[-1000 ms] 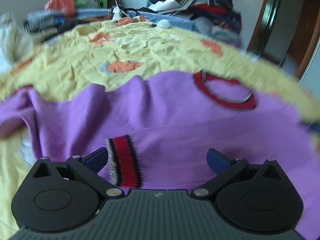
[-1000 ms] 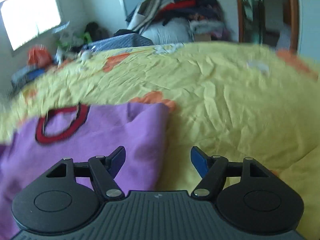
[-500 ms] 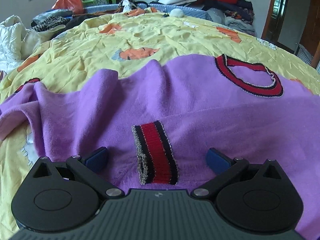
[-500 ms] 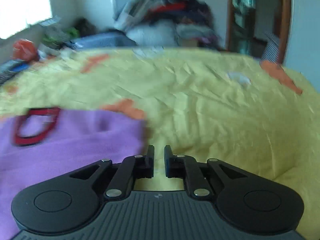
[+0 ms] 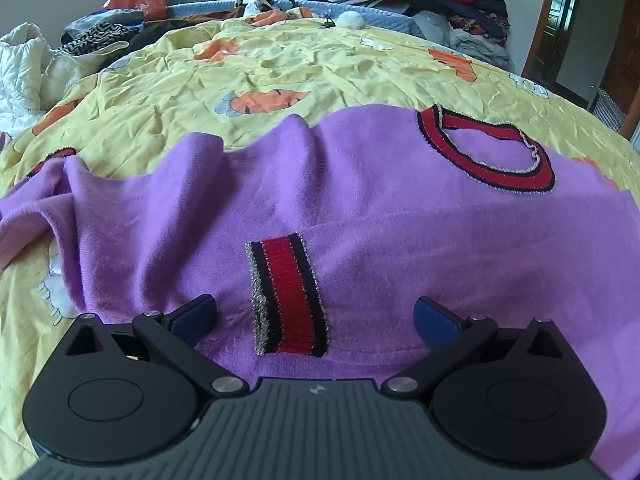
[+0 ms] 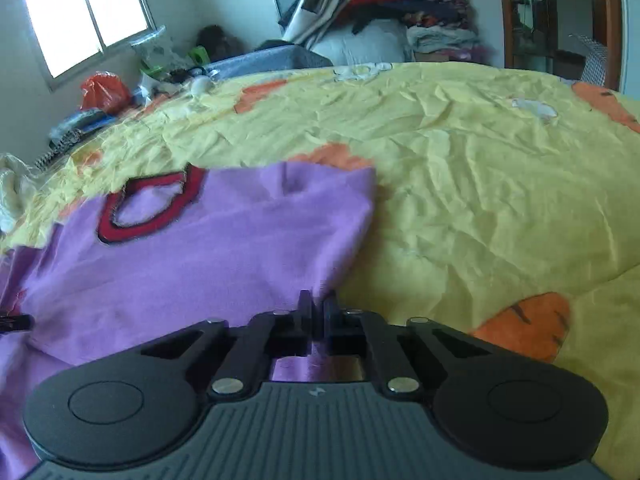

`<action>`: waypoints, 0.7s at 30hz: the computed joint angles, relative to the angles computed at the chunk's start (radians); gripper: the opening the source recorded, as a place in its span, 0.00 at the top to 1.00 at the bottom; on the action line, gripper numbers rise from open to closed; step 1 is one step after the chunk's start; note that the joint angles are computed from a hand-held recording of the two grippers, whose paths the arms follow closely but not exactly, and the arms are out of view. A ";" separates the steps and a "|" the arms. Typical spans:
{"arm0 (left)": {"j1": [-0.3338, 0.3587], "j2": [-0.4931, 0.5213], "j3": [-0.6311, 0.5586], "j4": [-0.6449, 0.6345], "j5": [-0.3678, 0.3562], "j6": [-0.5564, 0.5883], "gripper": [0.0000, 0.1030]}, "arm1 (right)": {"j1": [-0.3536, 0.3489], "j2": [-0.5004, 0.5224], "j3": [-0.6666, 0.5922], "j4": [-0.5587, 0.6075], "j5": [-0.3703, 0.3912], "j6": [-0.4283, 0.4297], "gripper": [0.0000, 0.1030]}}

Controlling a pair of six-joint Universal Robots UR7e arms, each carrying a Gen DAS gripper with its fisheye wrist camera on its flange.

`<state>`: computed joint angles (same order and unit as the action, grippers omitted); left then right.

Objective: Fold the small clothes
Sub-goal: 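Grasp the red cuff of the other sleeve with the left gripper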

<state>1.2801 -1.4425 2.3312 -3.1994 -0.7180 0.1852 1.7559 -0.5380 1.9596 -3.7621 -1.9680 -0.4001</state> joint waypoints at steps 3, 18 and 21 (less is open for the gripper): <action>-0.003 0.008 -0.012 0.002 -0.007 0.007 0.00 | 0.016 0.005 -0.001 -0.074 -0.013 -0.054 0.96; 0.041 -0.011 0.020 -0.089 -0.043 0.126 0.00 | 0.048 0.069 -0.005 -0.113 -0.127 -0.256 0.94; 0.039 -0.083 0.052 -0.112 -0.024 0.131 0.00 | 0.029 0.053 0.012 -0.132 -0.118 -0.182 0.92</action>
